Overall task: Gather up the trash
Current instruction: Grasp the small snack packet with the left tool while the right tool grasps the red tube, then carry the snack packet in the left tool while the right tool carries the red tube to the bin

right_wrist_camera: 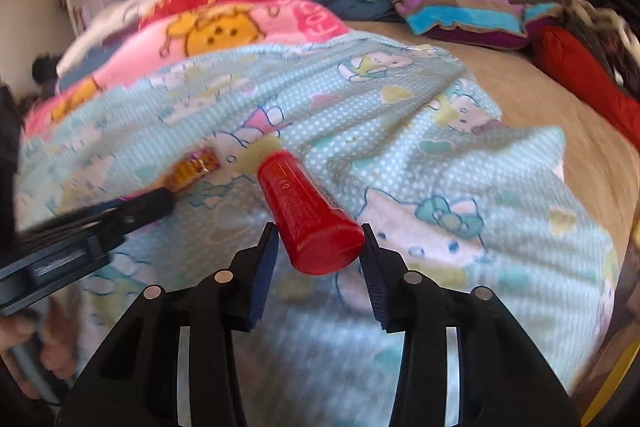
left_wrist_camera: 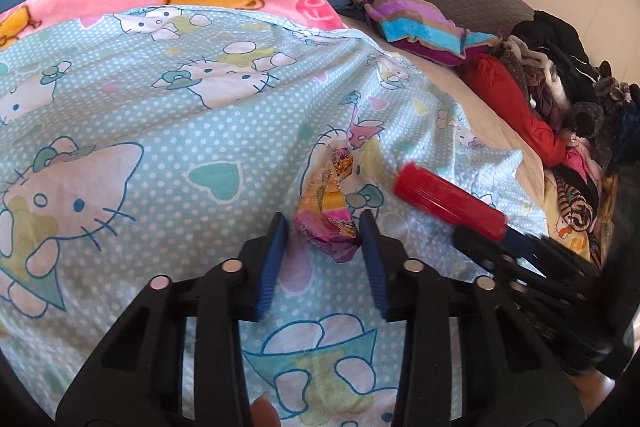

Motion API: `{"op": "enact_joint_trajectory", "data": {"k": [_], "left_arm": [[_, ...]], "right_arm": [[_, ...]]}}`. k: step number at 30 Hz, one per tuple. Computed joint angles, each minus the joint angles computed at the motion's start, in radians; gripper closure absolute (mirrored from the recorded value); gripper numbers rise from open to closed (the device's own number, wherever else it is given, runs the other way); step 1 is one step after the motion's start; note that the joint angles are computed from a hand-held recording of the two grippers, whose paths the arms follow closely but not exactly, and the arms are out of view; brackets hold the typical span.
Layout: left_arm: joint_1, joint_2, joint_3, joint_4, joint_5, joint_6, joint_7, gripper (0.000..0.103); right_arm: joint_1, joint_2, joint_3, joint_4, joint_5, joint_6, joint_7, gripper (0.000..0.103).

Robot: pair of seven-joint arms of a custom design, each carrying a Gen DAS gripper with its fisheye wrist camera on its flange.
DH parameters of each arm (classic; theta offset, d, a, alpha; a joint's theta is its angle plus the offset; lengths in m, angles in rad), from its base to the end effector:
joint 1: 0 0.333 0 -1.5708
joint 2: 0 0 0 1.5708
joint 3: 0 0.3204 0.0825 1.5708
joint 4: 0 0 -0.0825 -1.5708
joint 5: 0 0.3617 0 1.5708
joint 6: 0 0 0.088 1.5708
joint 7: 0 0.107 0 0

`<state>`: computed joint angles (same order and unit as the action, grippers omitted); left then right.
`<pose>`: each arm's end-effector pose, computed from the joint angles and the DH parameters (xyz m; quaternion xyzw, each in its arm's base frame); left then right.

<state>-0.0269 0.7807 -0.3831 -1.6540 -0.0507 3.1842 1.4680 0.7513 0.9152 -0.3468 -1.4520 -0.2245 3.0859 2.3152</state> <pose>0.6856 -0.2236 0.2900 -0.6352 0.6613 -0.3869 0.0972 0.6498 0.3823 0.2583 -0.6893 0.6128 -0.2205 0.3174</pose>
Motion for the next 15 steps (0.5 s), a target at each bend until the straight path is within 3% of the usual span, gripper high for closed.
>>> {"op": "enact_joint_trajectory", "data": {"k": [4, 7, 15], "left_arm": [[-0.011, -0.018, 0.016, -0.021, 0.001, 0.019, -0.011, 0.080], [-0.011, -0.044, 0.016, -0.054, 0.009, 0.043, -0.014, 0.082], [-0.010, -0.114, 0.004, -0.132, 0.052, 0.087, -0.020, 0.086]], "right_arm": [[0.083, -0.064, -0.076, -0.149, 0.032, 0.091, 0.060, 0.064], [0.182, -0.098, -0.166, -0.262, 0.092, 0.163, 0.088, 0.065], [0.385, -0.147, -0.334, -0.460, 0.279, 0.314, 0.071, 0.068]]}}
